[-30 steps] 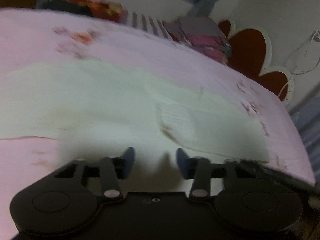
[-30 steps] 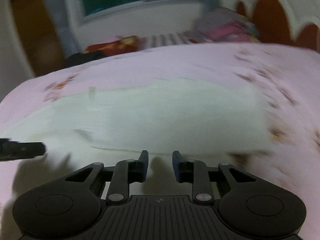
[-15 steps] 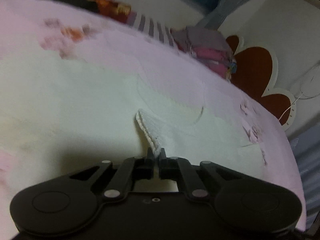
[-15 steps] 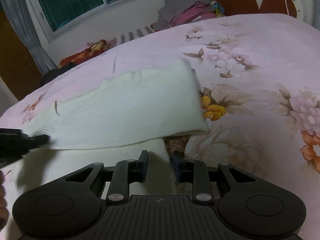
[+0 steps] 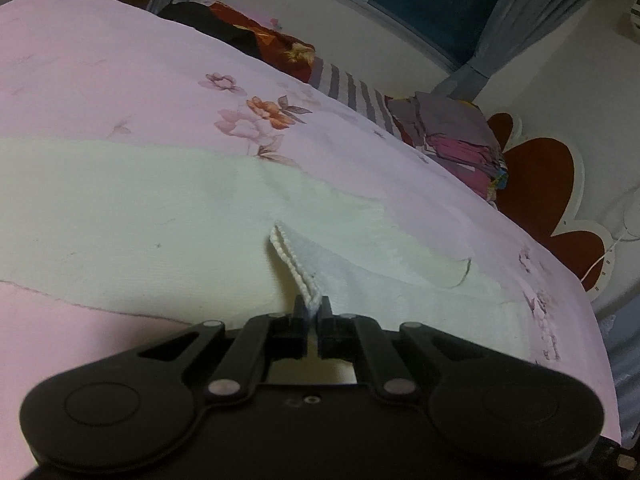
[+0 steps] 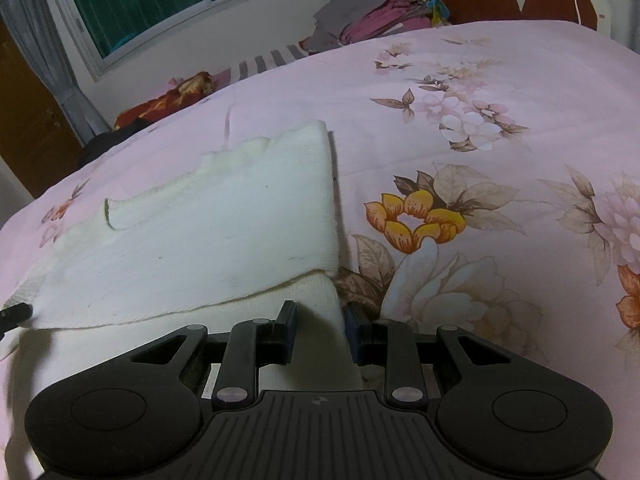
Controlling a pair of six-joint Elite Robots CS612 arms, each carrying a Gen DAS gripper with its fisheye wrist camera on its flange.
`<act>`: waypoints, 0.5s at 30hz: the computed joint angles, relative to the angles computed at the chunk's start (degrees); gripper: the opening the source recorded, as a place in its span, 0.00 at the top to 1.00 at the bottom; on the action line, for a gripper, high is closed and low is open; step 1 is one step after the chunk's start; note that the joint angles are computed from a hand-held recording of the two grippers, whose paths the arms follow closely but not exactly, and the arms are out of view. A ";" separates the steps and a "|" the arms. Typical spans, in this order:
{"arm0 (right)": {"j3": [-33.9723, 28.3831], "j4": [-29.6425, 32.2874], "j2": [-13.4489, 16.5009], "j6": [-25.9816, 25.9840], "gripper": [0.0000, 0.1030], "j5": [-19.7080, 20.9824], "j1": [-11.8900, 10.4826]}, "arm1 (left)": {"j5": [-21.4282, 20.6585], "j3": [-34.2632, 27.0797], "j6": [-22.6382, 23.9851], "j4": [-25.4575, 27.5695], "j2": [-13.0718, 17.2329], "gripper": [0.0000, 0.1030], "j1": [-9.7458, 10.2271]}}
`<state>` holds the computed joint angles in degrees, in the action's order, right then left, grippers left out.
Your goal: Fold small clothes
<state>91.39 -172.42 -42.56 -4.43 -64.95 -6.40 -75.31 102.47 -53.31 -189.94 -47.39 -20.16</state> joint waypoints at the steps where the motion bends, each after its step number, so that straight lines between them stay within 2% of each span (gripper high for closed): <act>1: 0.00 0.02 -0.01 -0.10 0.73 -0.08 0.02 | -0.01 0.18 -0.21 -0.12 -0.04 0.96 0.08; 9: 0.06 -0.46 0.02 0.10 0.73 -0.12 -0.09 | -1.15 0.44 0.45 0.72 0.05 0.96 0.67; 13: 1.42 -7.09 -0.29 2.86 0.73 2.95 -0.91 | -2.56 0.09 0.65 1.95 0.53 0.94 0.98; 15: 1.28 -8.09 -0.33 2.42 0.73 2.56 -0.75 | -3.07 0.15 0.36 1.49 0.77 0.91 1.17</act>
<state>92.67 -180.51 -42.89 -2.01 -62.39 -7.15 -78.38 102.63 -52.96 -188.45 -46.62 -18.99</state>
